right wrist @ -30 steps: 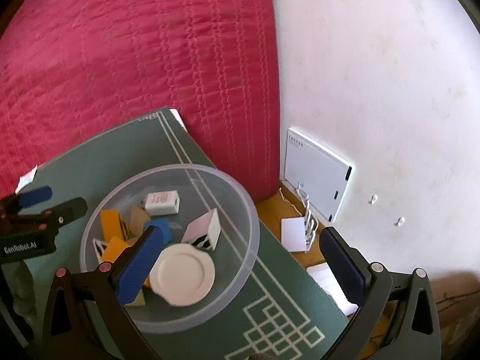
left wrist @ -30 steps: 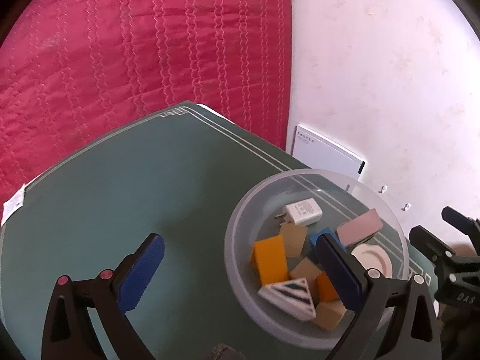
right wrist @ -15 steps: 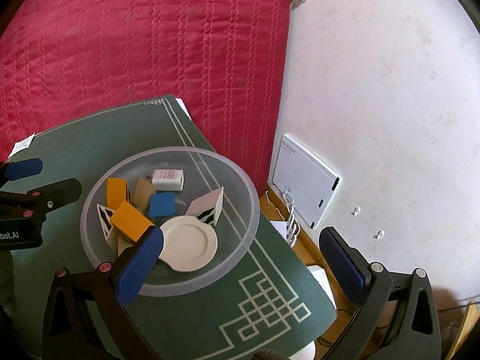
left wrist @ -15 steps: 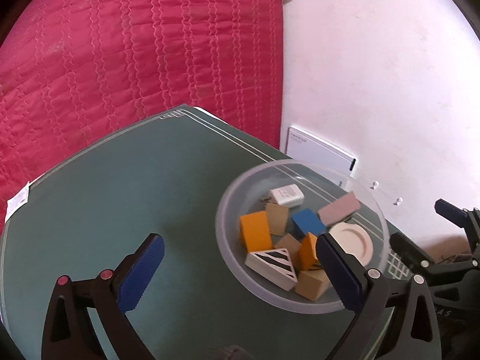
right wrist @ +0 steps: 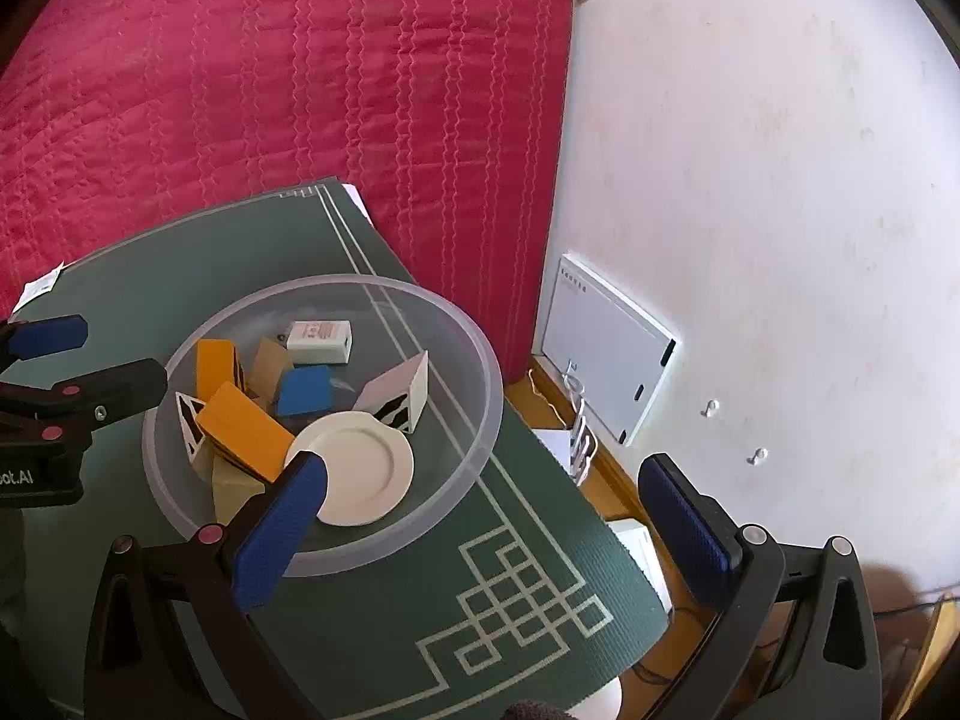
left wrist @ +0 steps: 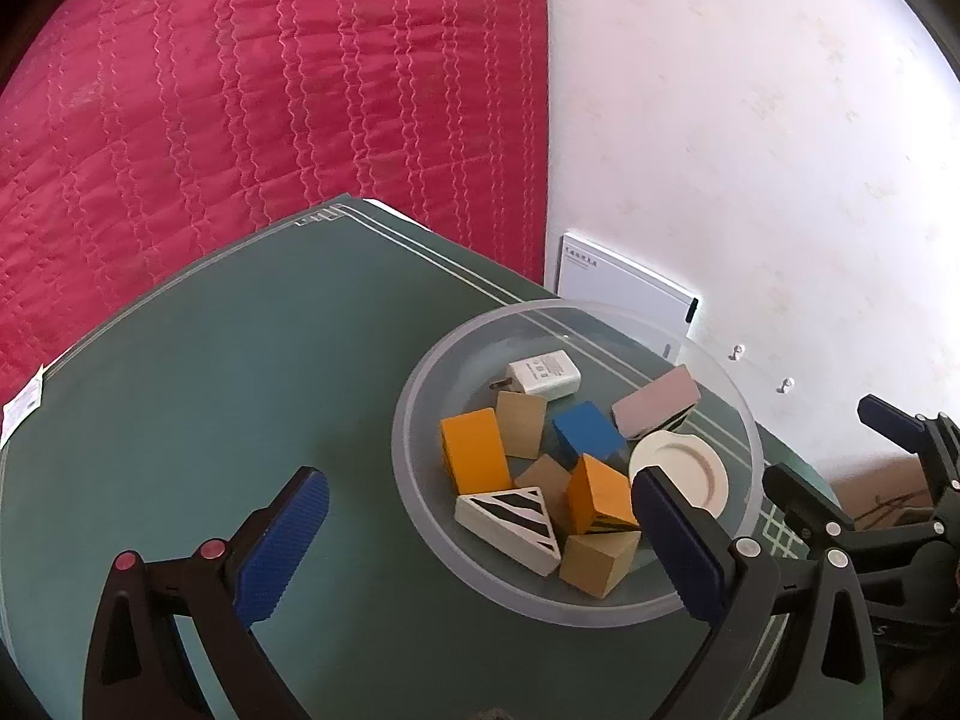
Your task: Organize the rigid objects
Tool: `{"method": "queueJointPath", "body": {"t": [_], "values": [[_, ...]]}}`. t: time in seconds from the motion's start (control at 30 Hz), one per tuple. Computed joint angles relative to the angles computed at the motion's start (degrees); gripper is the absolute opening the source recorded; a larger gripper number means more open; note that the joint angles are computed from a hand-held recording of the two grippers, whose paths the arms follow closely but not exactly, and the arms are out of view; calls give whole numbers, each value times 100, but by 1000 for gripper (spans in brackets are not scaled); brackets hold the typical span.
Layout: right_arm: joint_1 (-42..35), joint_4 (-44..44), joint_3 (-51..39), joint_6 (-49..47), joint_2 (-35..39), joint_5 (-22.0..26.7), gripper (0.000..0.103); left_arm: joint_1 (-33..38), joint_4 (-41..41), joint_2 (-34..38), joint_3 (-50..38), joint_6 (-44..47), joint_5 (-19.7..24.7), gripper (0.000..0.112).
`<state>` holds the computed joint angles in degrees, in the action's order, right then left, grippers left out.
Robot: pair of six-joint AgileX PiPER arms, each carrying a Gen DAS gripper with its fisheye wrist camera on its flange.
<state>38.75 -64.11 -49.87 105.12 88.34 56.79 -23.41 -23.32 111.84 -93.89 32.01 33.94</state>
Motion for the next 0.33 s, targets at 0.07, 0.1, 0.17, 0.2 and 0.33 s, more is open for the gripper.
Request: {"method": "queueJointPath", "body": {"t": [0.07, 0.1, 0.17, 0.2, 0.33], "values": [[-32, 0, 37, 1, -25, -48, 103, -44, 59, 17, -5, -55, -17, 103], [-41, 2, 45, -3, -25, -67, 103, -55, 45, 19, 3, -41, -21, 103], [-54, -3, 67, -1, -36, -104, 103, -64, -32, -24, 97, 59, -115, 103], [-61, -1, 78, -2, -42, -130, 103, -63, -95, -60, 170, 141, -192, 103], [-97, -4, 58, -20, 6, -220, 103, -40, -105, -57, 208, 157, -291, 103]]}}
